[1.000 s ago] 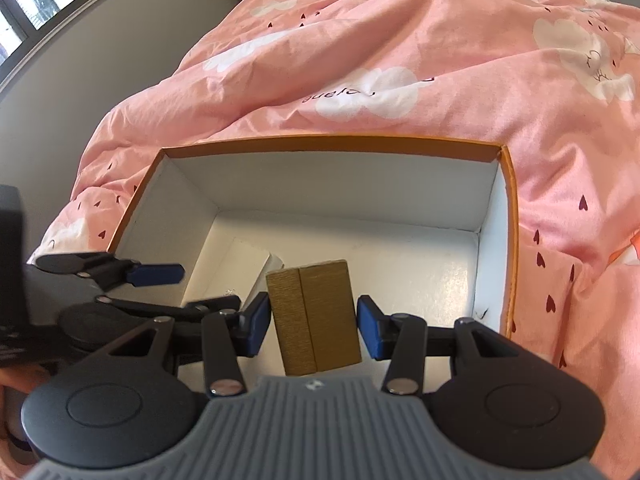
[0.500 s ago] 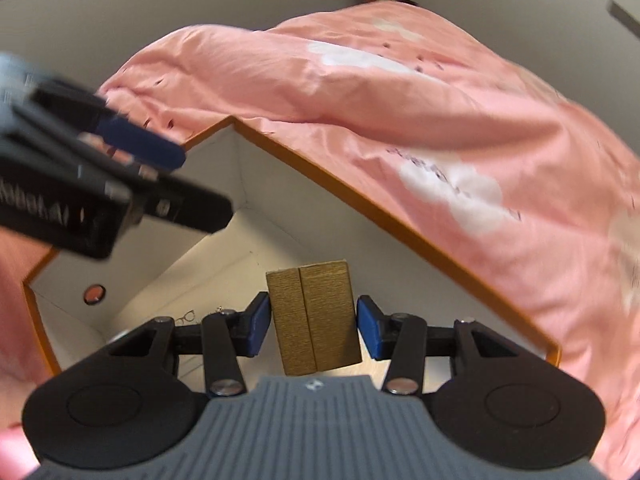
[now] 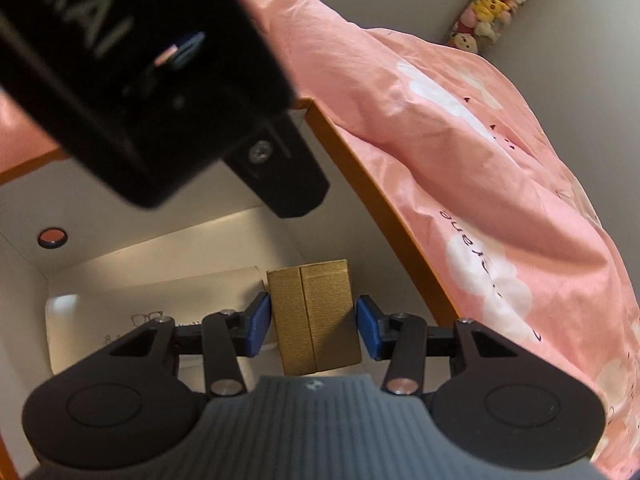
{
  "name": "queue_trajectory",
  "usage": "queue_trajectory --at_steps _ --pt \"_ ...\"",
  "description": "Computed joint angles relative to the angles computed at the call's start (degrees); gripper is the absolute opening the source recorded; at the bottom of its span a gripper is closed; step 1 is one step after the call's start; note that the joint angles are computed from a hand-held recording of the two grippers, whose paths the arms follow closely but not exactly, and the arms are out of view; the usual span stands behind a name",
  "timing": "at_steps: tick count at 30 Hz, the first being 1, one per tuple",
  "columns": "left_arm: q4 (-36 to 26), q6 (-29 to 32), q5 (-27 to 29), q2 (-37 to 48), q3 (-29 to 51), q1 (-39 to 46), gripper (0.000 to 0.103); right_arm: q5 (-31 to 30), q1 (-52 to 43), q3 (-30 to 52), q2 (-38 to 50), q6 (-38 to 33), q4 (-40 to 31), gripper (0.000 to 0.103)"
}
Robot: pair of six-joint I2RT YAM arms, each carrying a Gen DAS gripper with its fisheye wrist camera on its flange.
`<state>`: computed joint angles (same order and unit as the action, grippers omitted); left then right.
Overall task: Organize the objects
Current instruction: 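Lower the tan box into the orange box and open the right tool, then withdraw both tools from the box back toward the remaining items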
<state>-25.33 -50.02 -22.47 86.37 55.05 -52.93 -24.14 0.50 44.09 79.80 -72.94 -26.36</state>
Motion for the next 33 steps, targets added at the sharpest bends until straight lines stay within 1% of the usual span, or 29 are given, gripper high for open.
queue_trajectory --at_steps 3,5,7,9,11,13,15,16,17,19,21,22,24,25,29,33 --pt "0.03 0.18 -0.42 0.24 -0.11 0.14 0.073 -0.47 0.02 0.74 1.46 1.26 0.92 0.05" --pt "0.05 0.19 -0.81 0.27 -0.26 0.08 0.073 -0.91 -0.36 1.41 1.58 2.6 0.96 0.061" --pt "0.08 0.25 -1.19 -0.03 -0.44 0.02 0.073 -1.55 -1.13 2.57 1.69 3.55 -0.05 0.067" --pt "0.07 0.23 -1.89 -0.71 -0.77 -0.18 0.073 -1.81 -2.08 4.72 2.62 4.07 -2.8 0.066" --pt "-0.54 0.11 -2.76 -1.41 -0.9 -0.4 0.073 -0.89 -2.78 7.82 4.58 4.63 -6.91 0.062" --pt "-1.08 0.14 -3.23 -1.99 -1.08 -0.41 0.073 -0.54 -3.43 9.85 5.71 5.27 -10.91 0.061" --pt "-1.59 0.08 -3.37 -2.28 -1.2 -0.2 0.073 0.02 -4.08 12.64 7.99 4.18 -15.77 0.051" --pt "-1.95 0.1 -3.36 -2.25 -1.14 -0.07 0.073 1.03 -3.85 13.36 8.79 3.54 -17.14 0.04" --pt "-2.21 0.08 -3.46 -2.19 -1.08 0.01 0.073 2.42 -3.27 13.44 9.22 3.03 -17.47 0.034" --pt "-2.41 -0.01 -3.73 -2.43 -1.35 0.11 0.073 5.17 -1.57 12.75 9.68 2.26 -16.61 0.034" --pt "-2.57 -0.29 -3.97 -2.94 -1.86 0.05 0.073 6.93 0.28 12.83 10.81 2.62 -16.45 0.031" --pt "-2.68 -0.42 -4.09 -3.2 -2.11 0.02 0.073 7.35 1.17 13.48 11.74 3.01 -17.31 0.027" --pt "-3.06 -0.76 -4.2 -3.8 -2.76 -0.01 0.073 7.21 2.77 15.14 13.5 3.52 -19.96 0.024" --pt "-3.21 -0.98 -4.16 -4.01 -3.07 -0.01 0.073 7.63 3.77 15.56 13.91 3.83 -20.81 0.02" --pt "-2.87 -1.31 -3.59 -4.76 -4.41 0.27 0.073 7.99 7.05 15.58 13.72 3.81 -21.3 0.02" --pt "-2.43 -1.76 -2.98 -5.2 -5.4 0.71 0.073 6.47 9.24 17.4 14.35 5.56 -22.39 0.02"
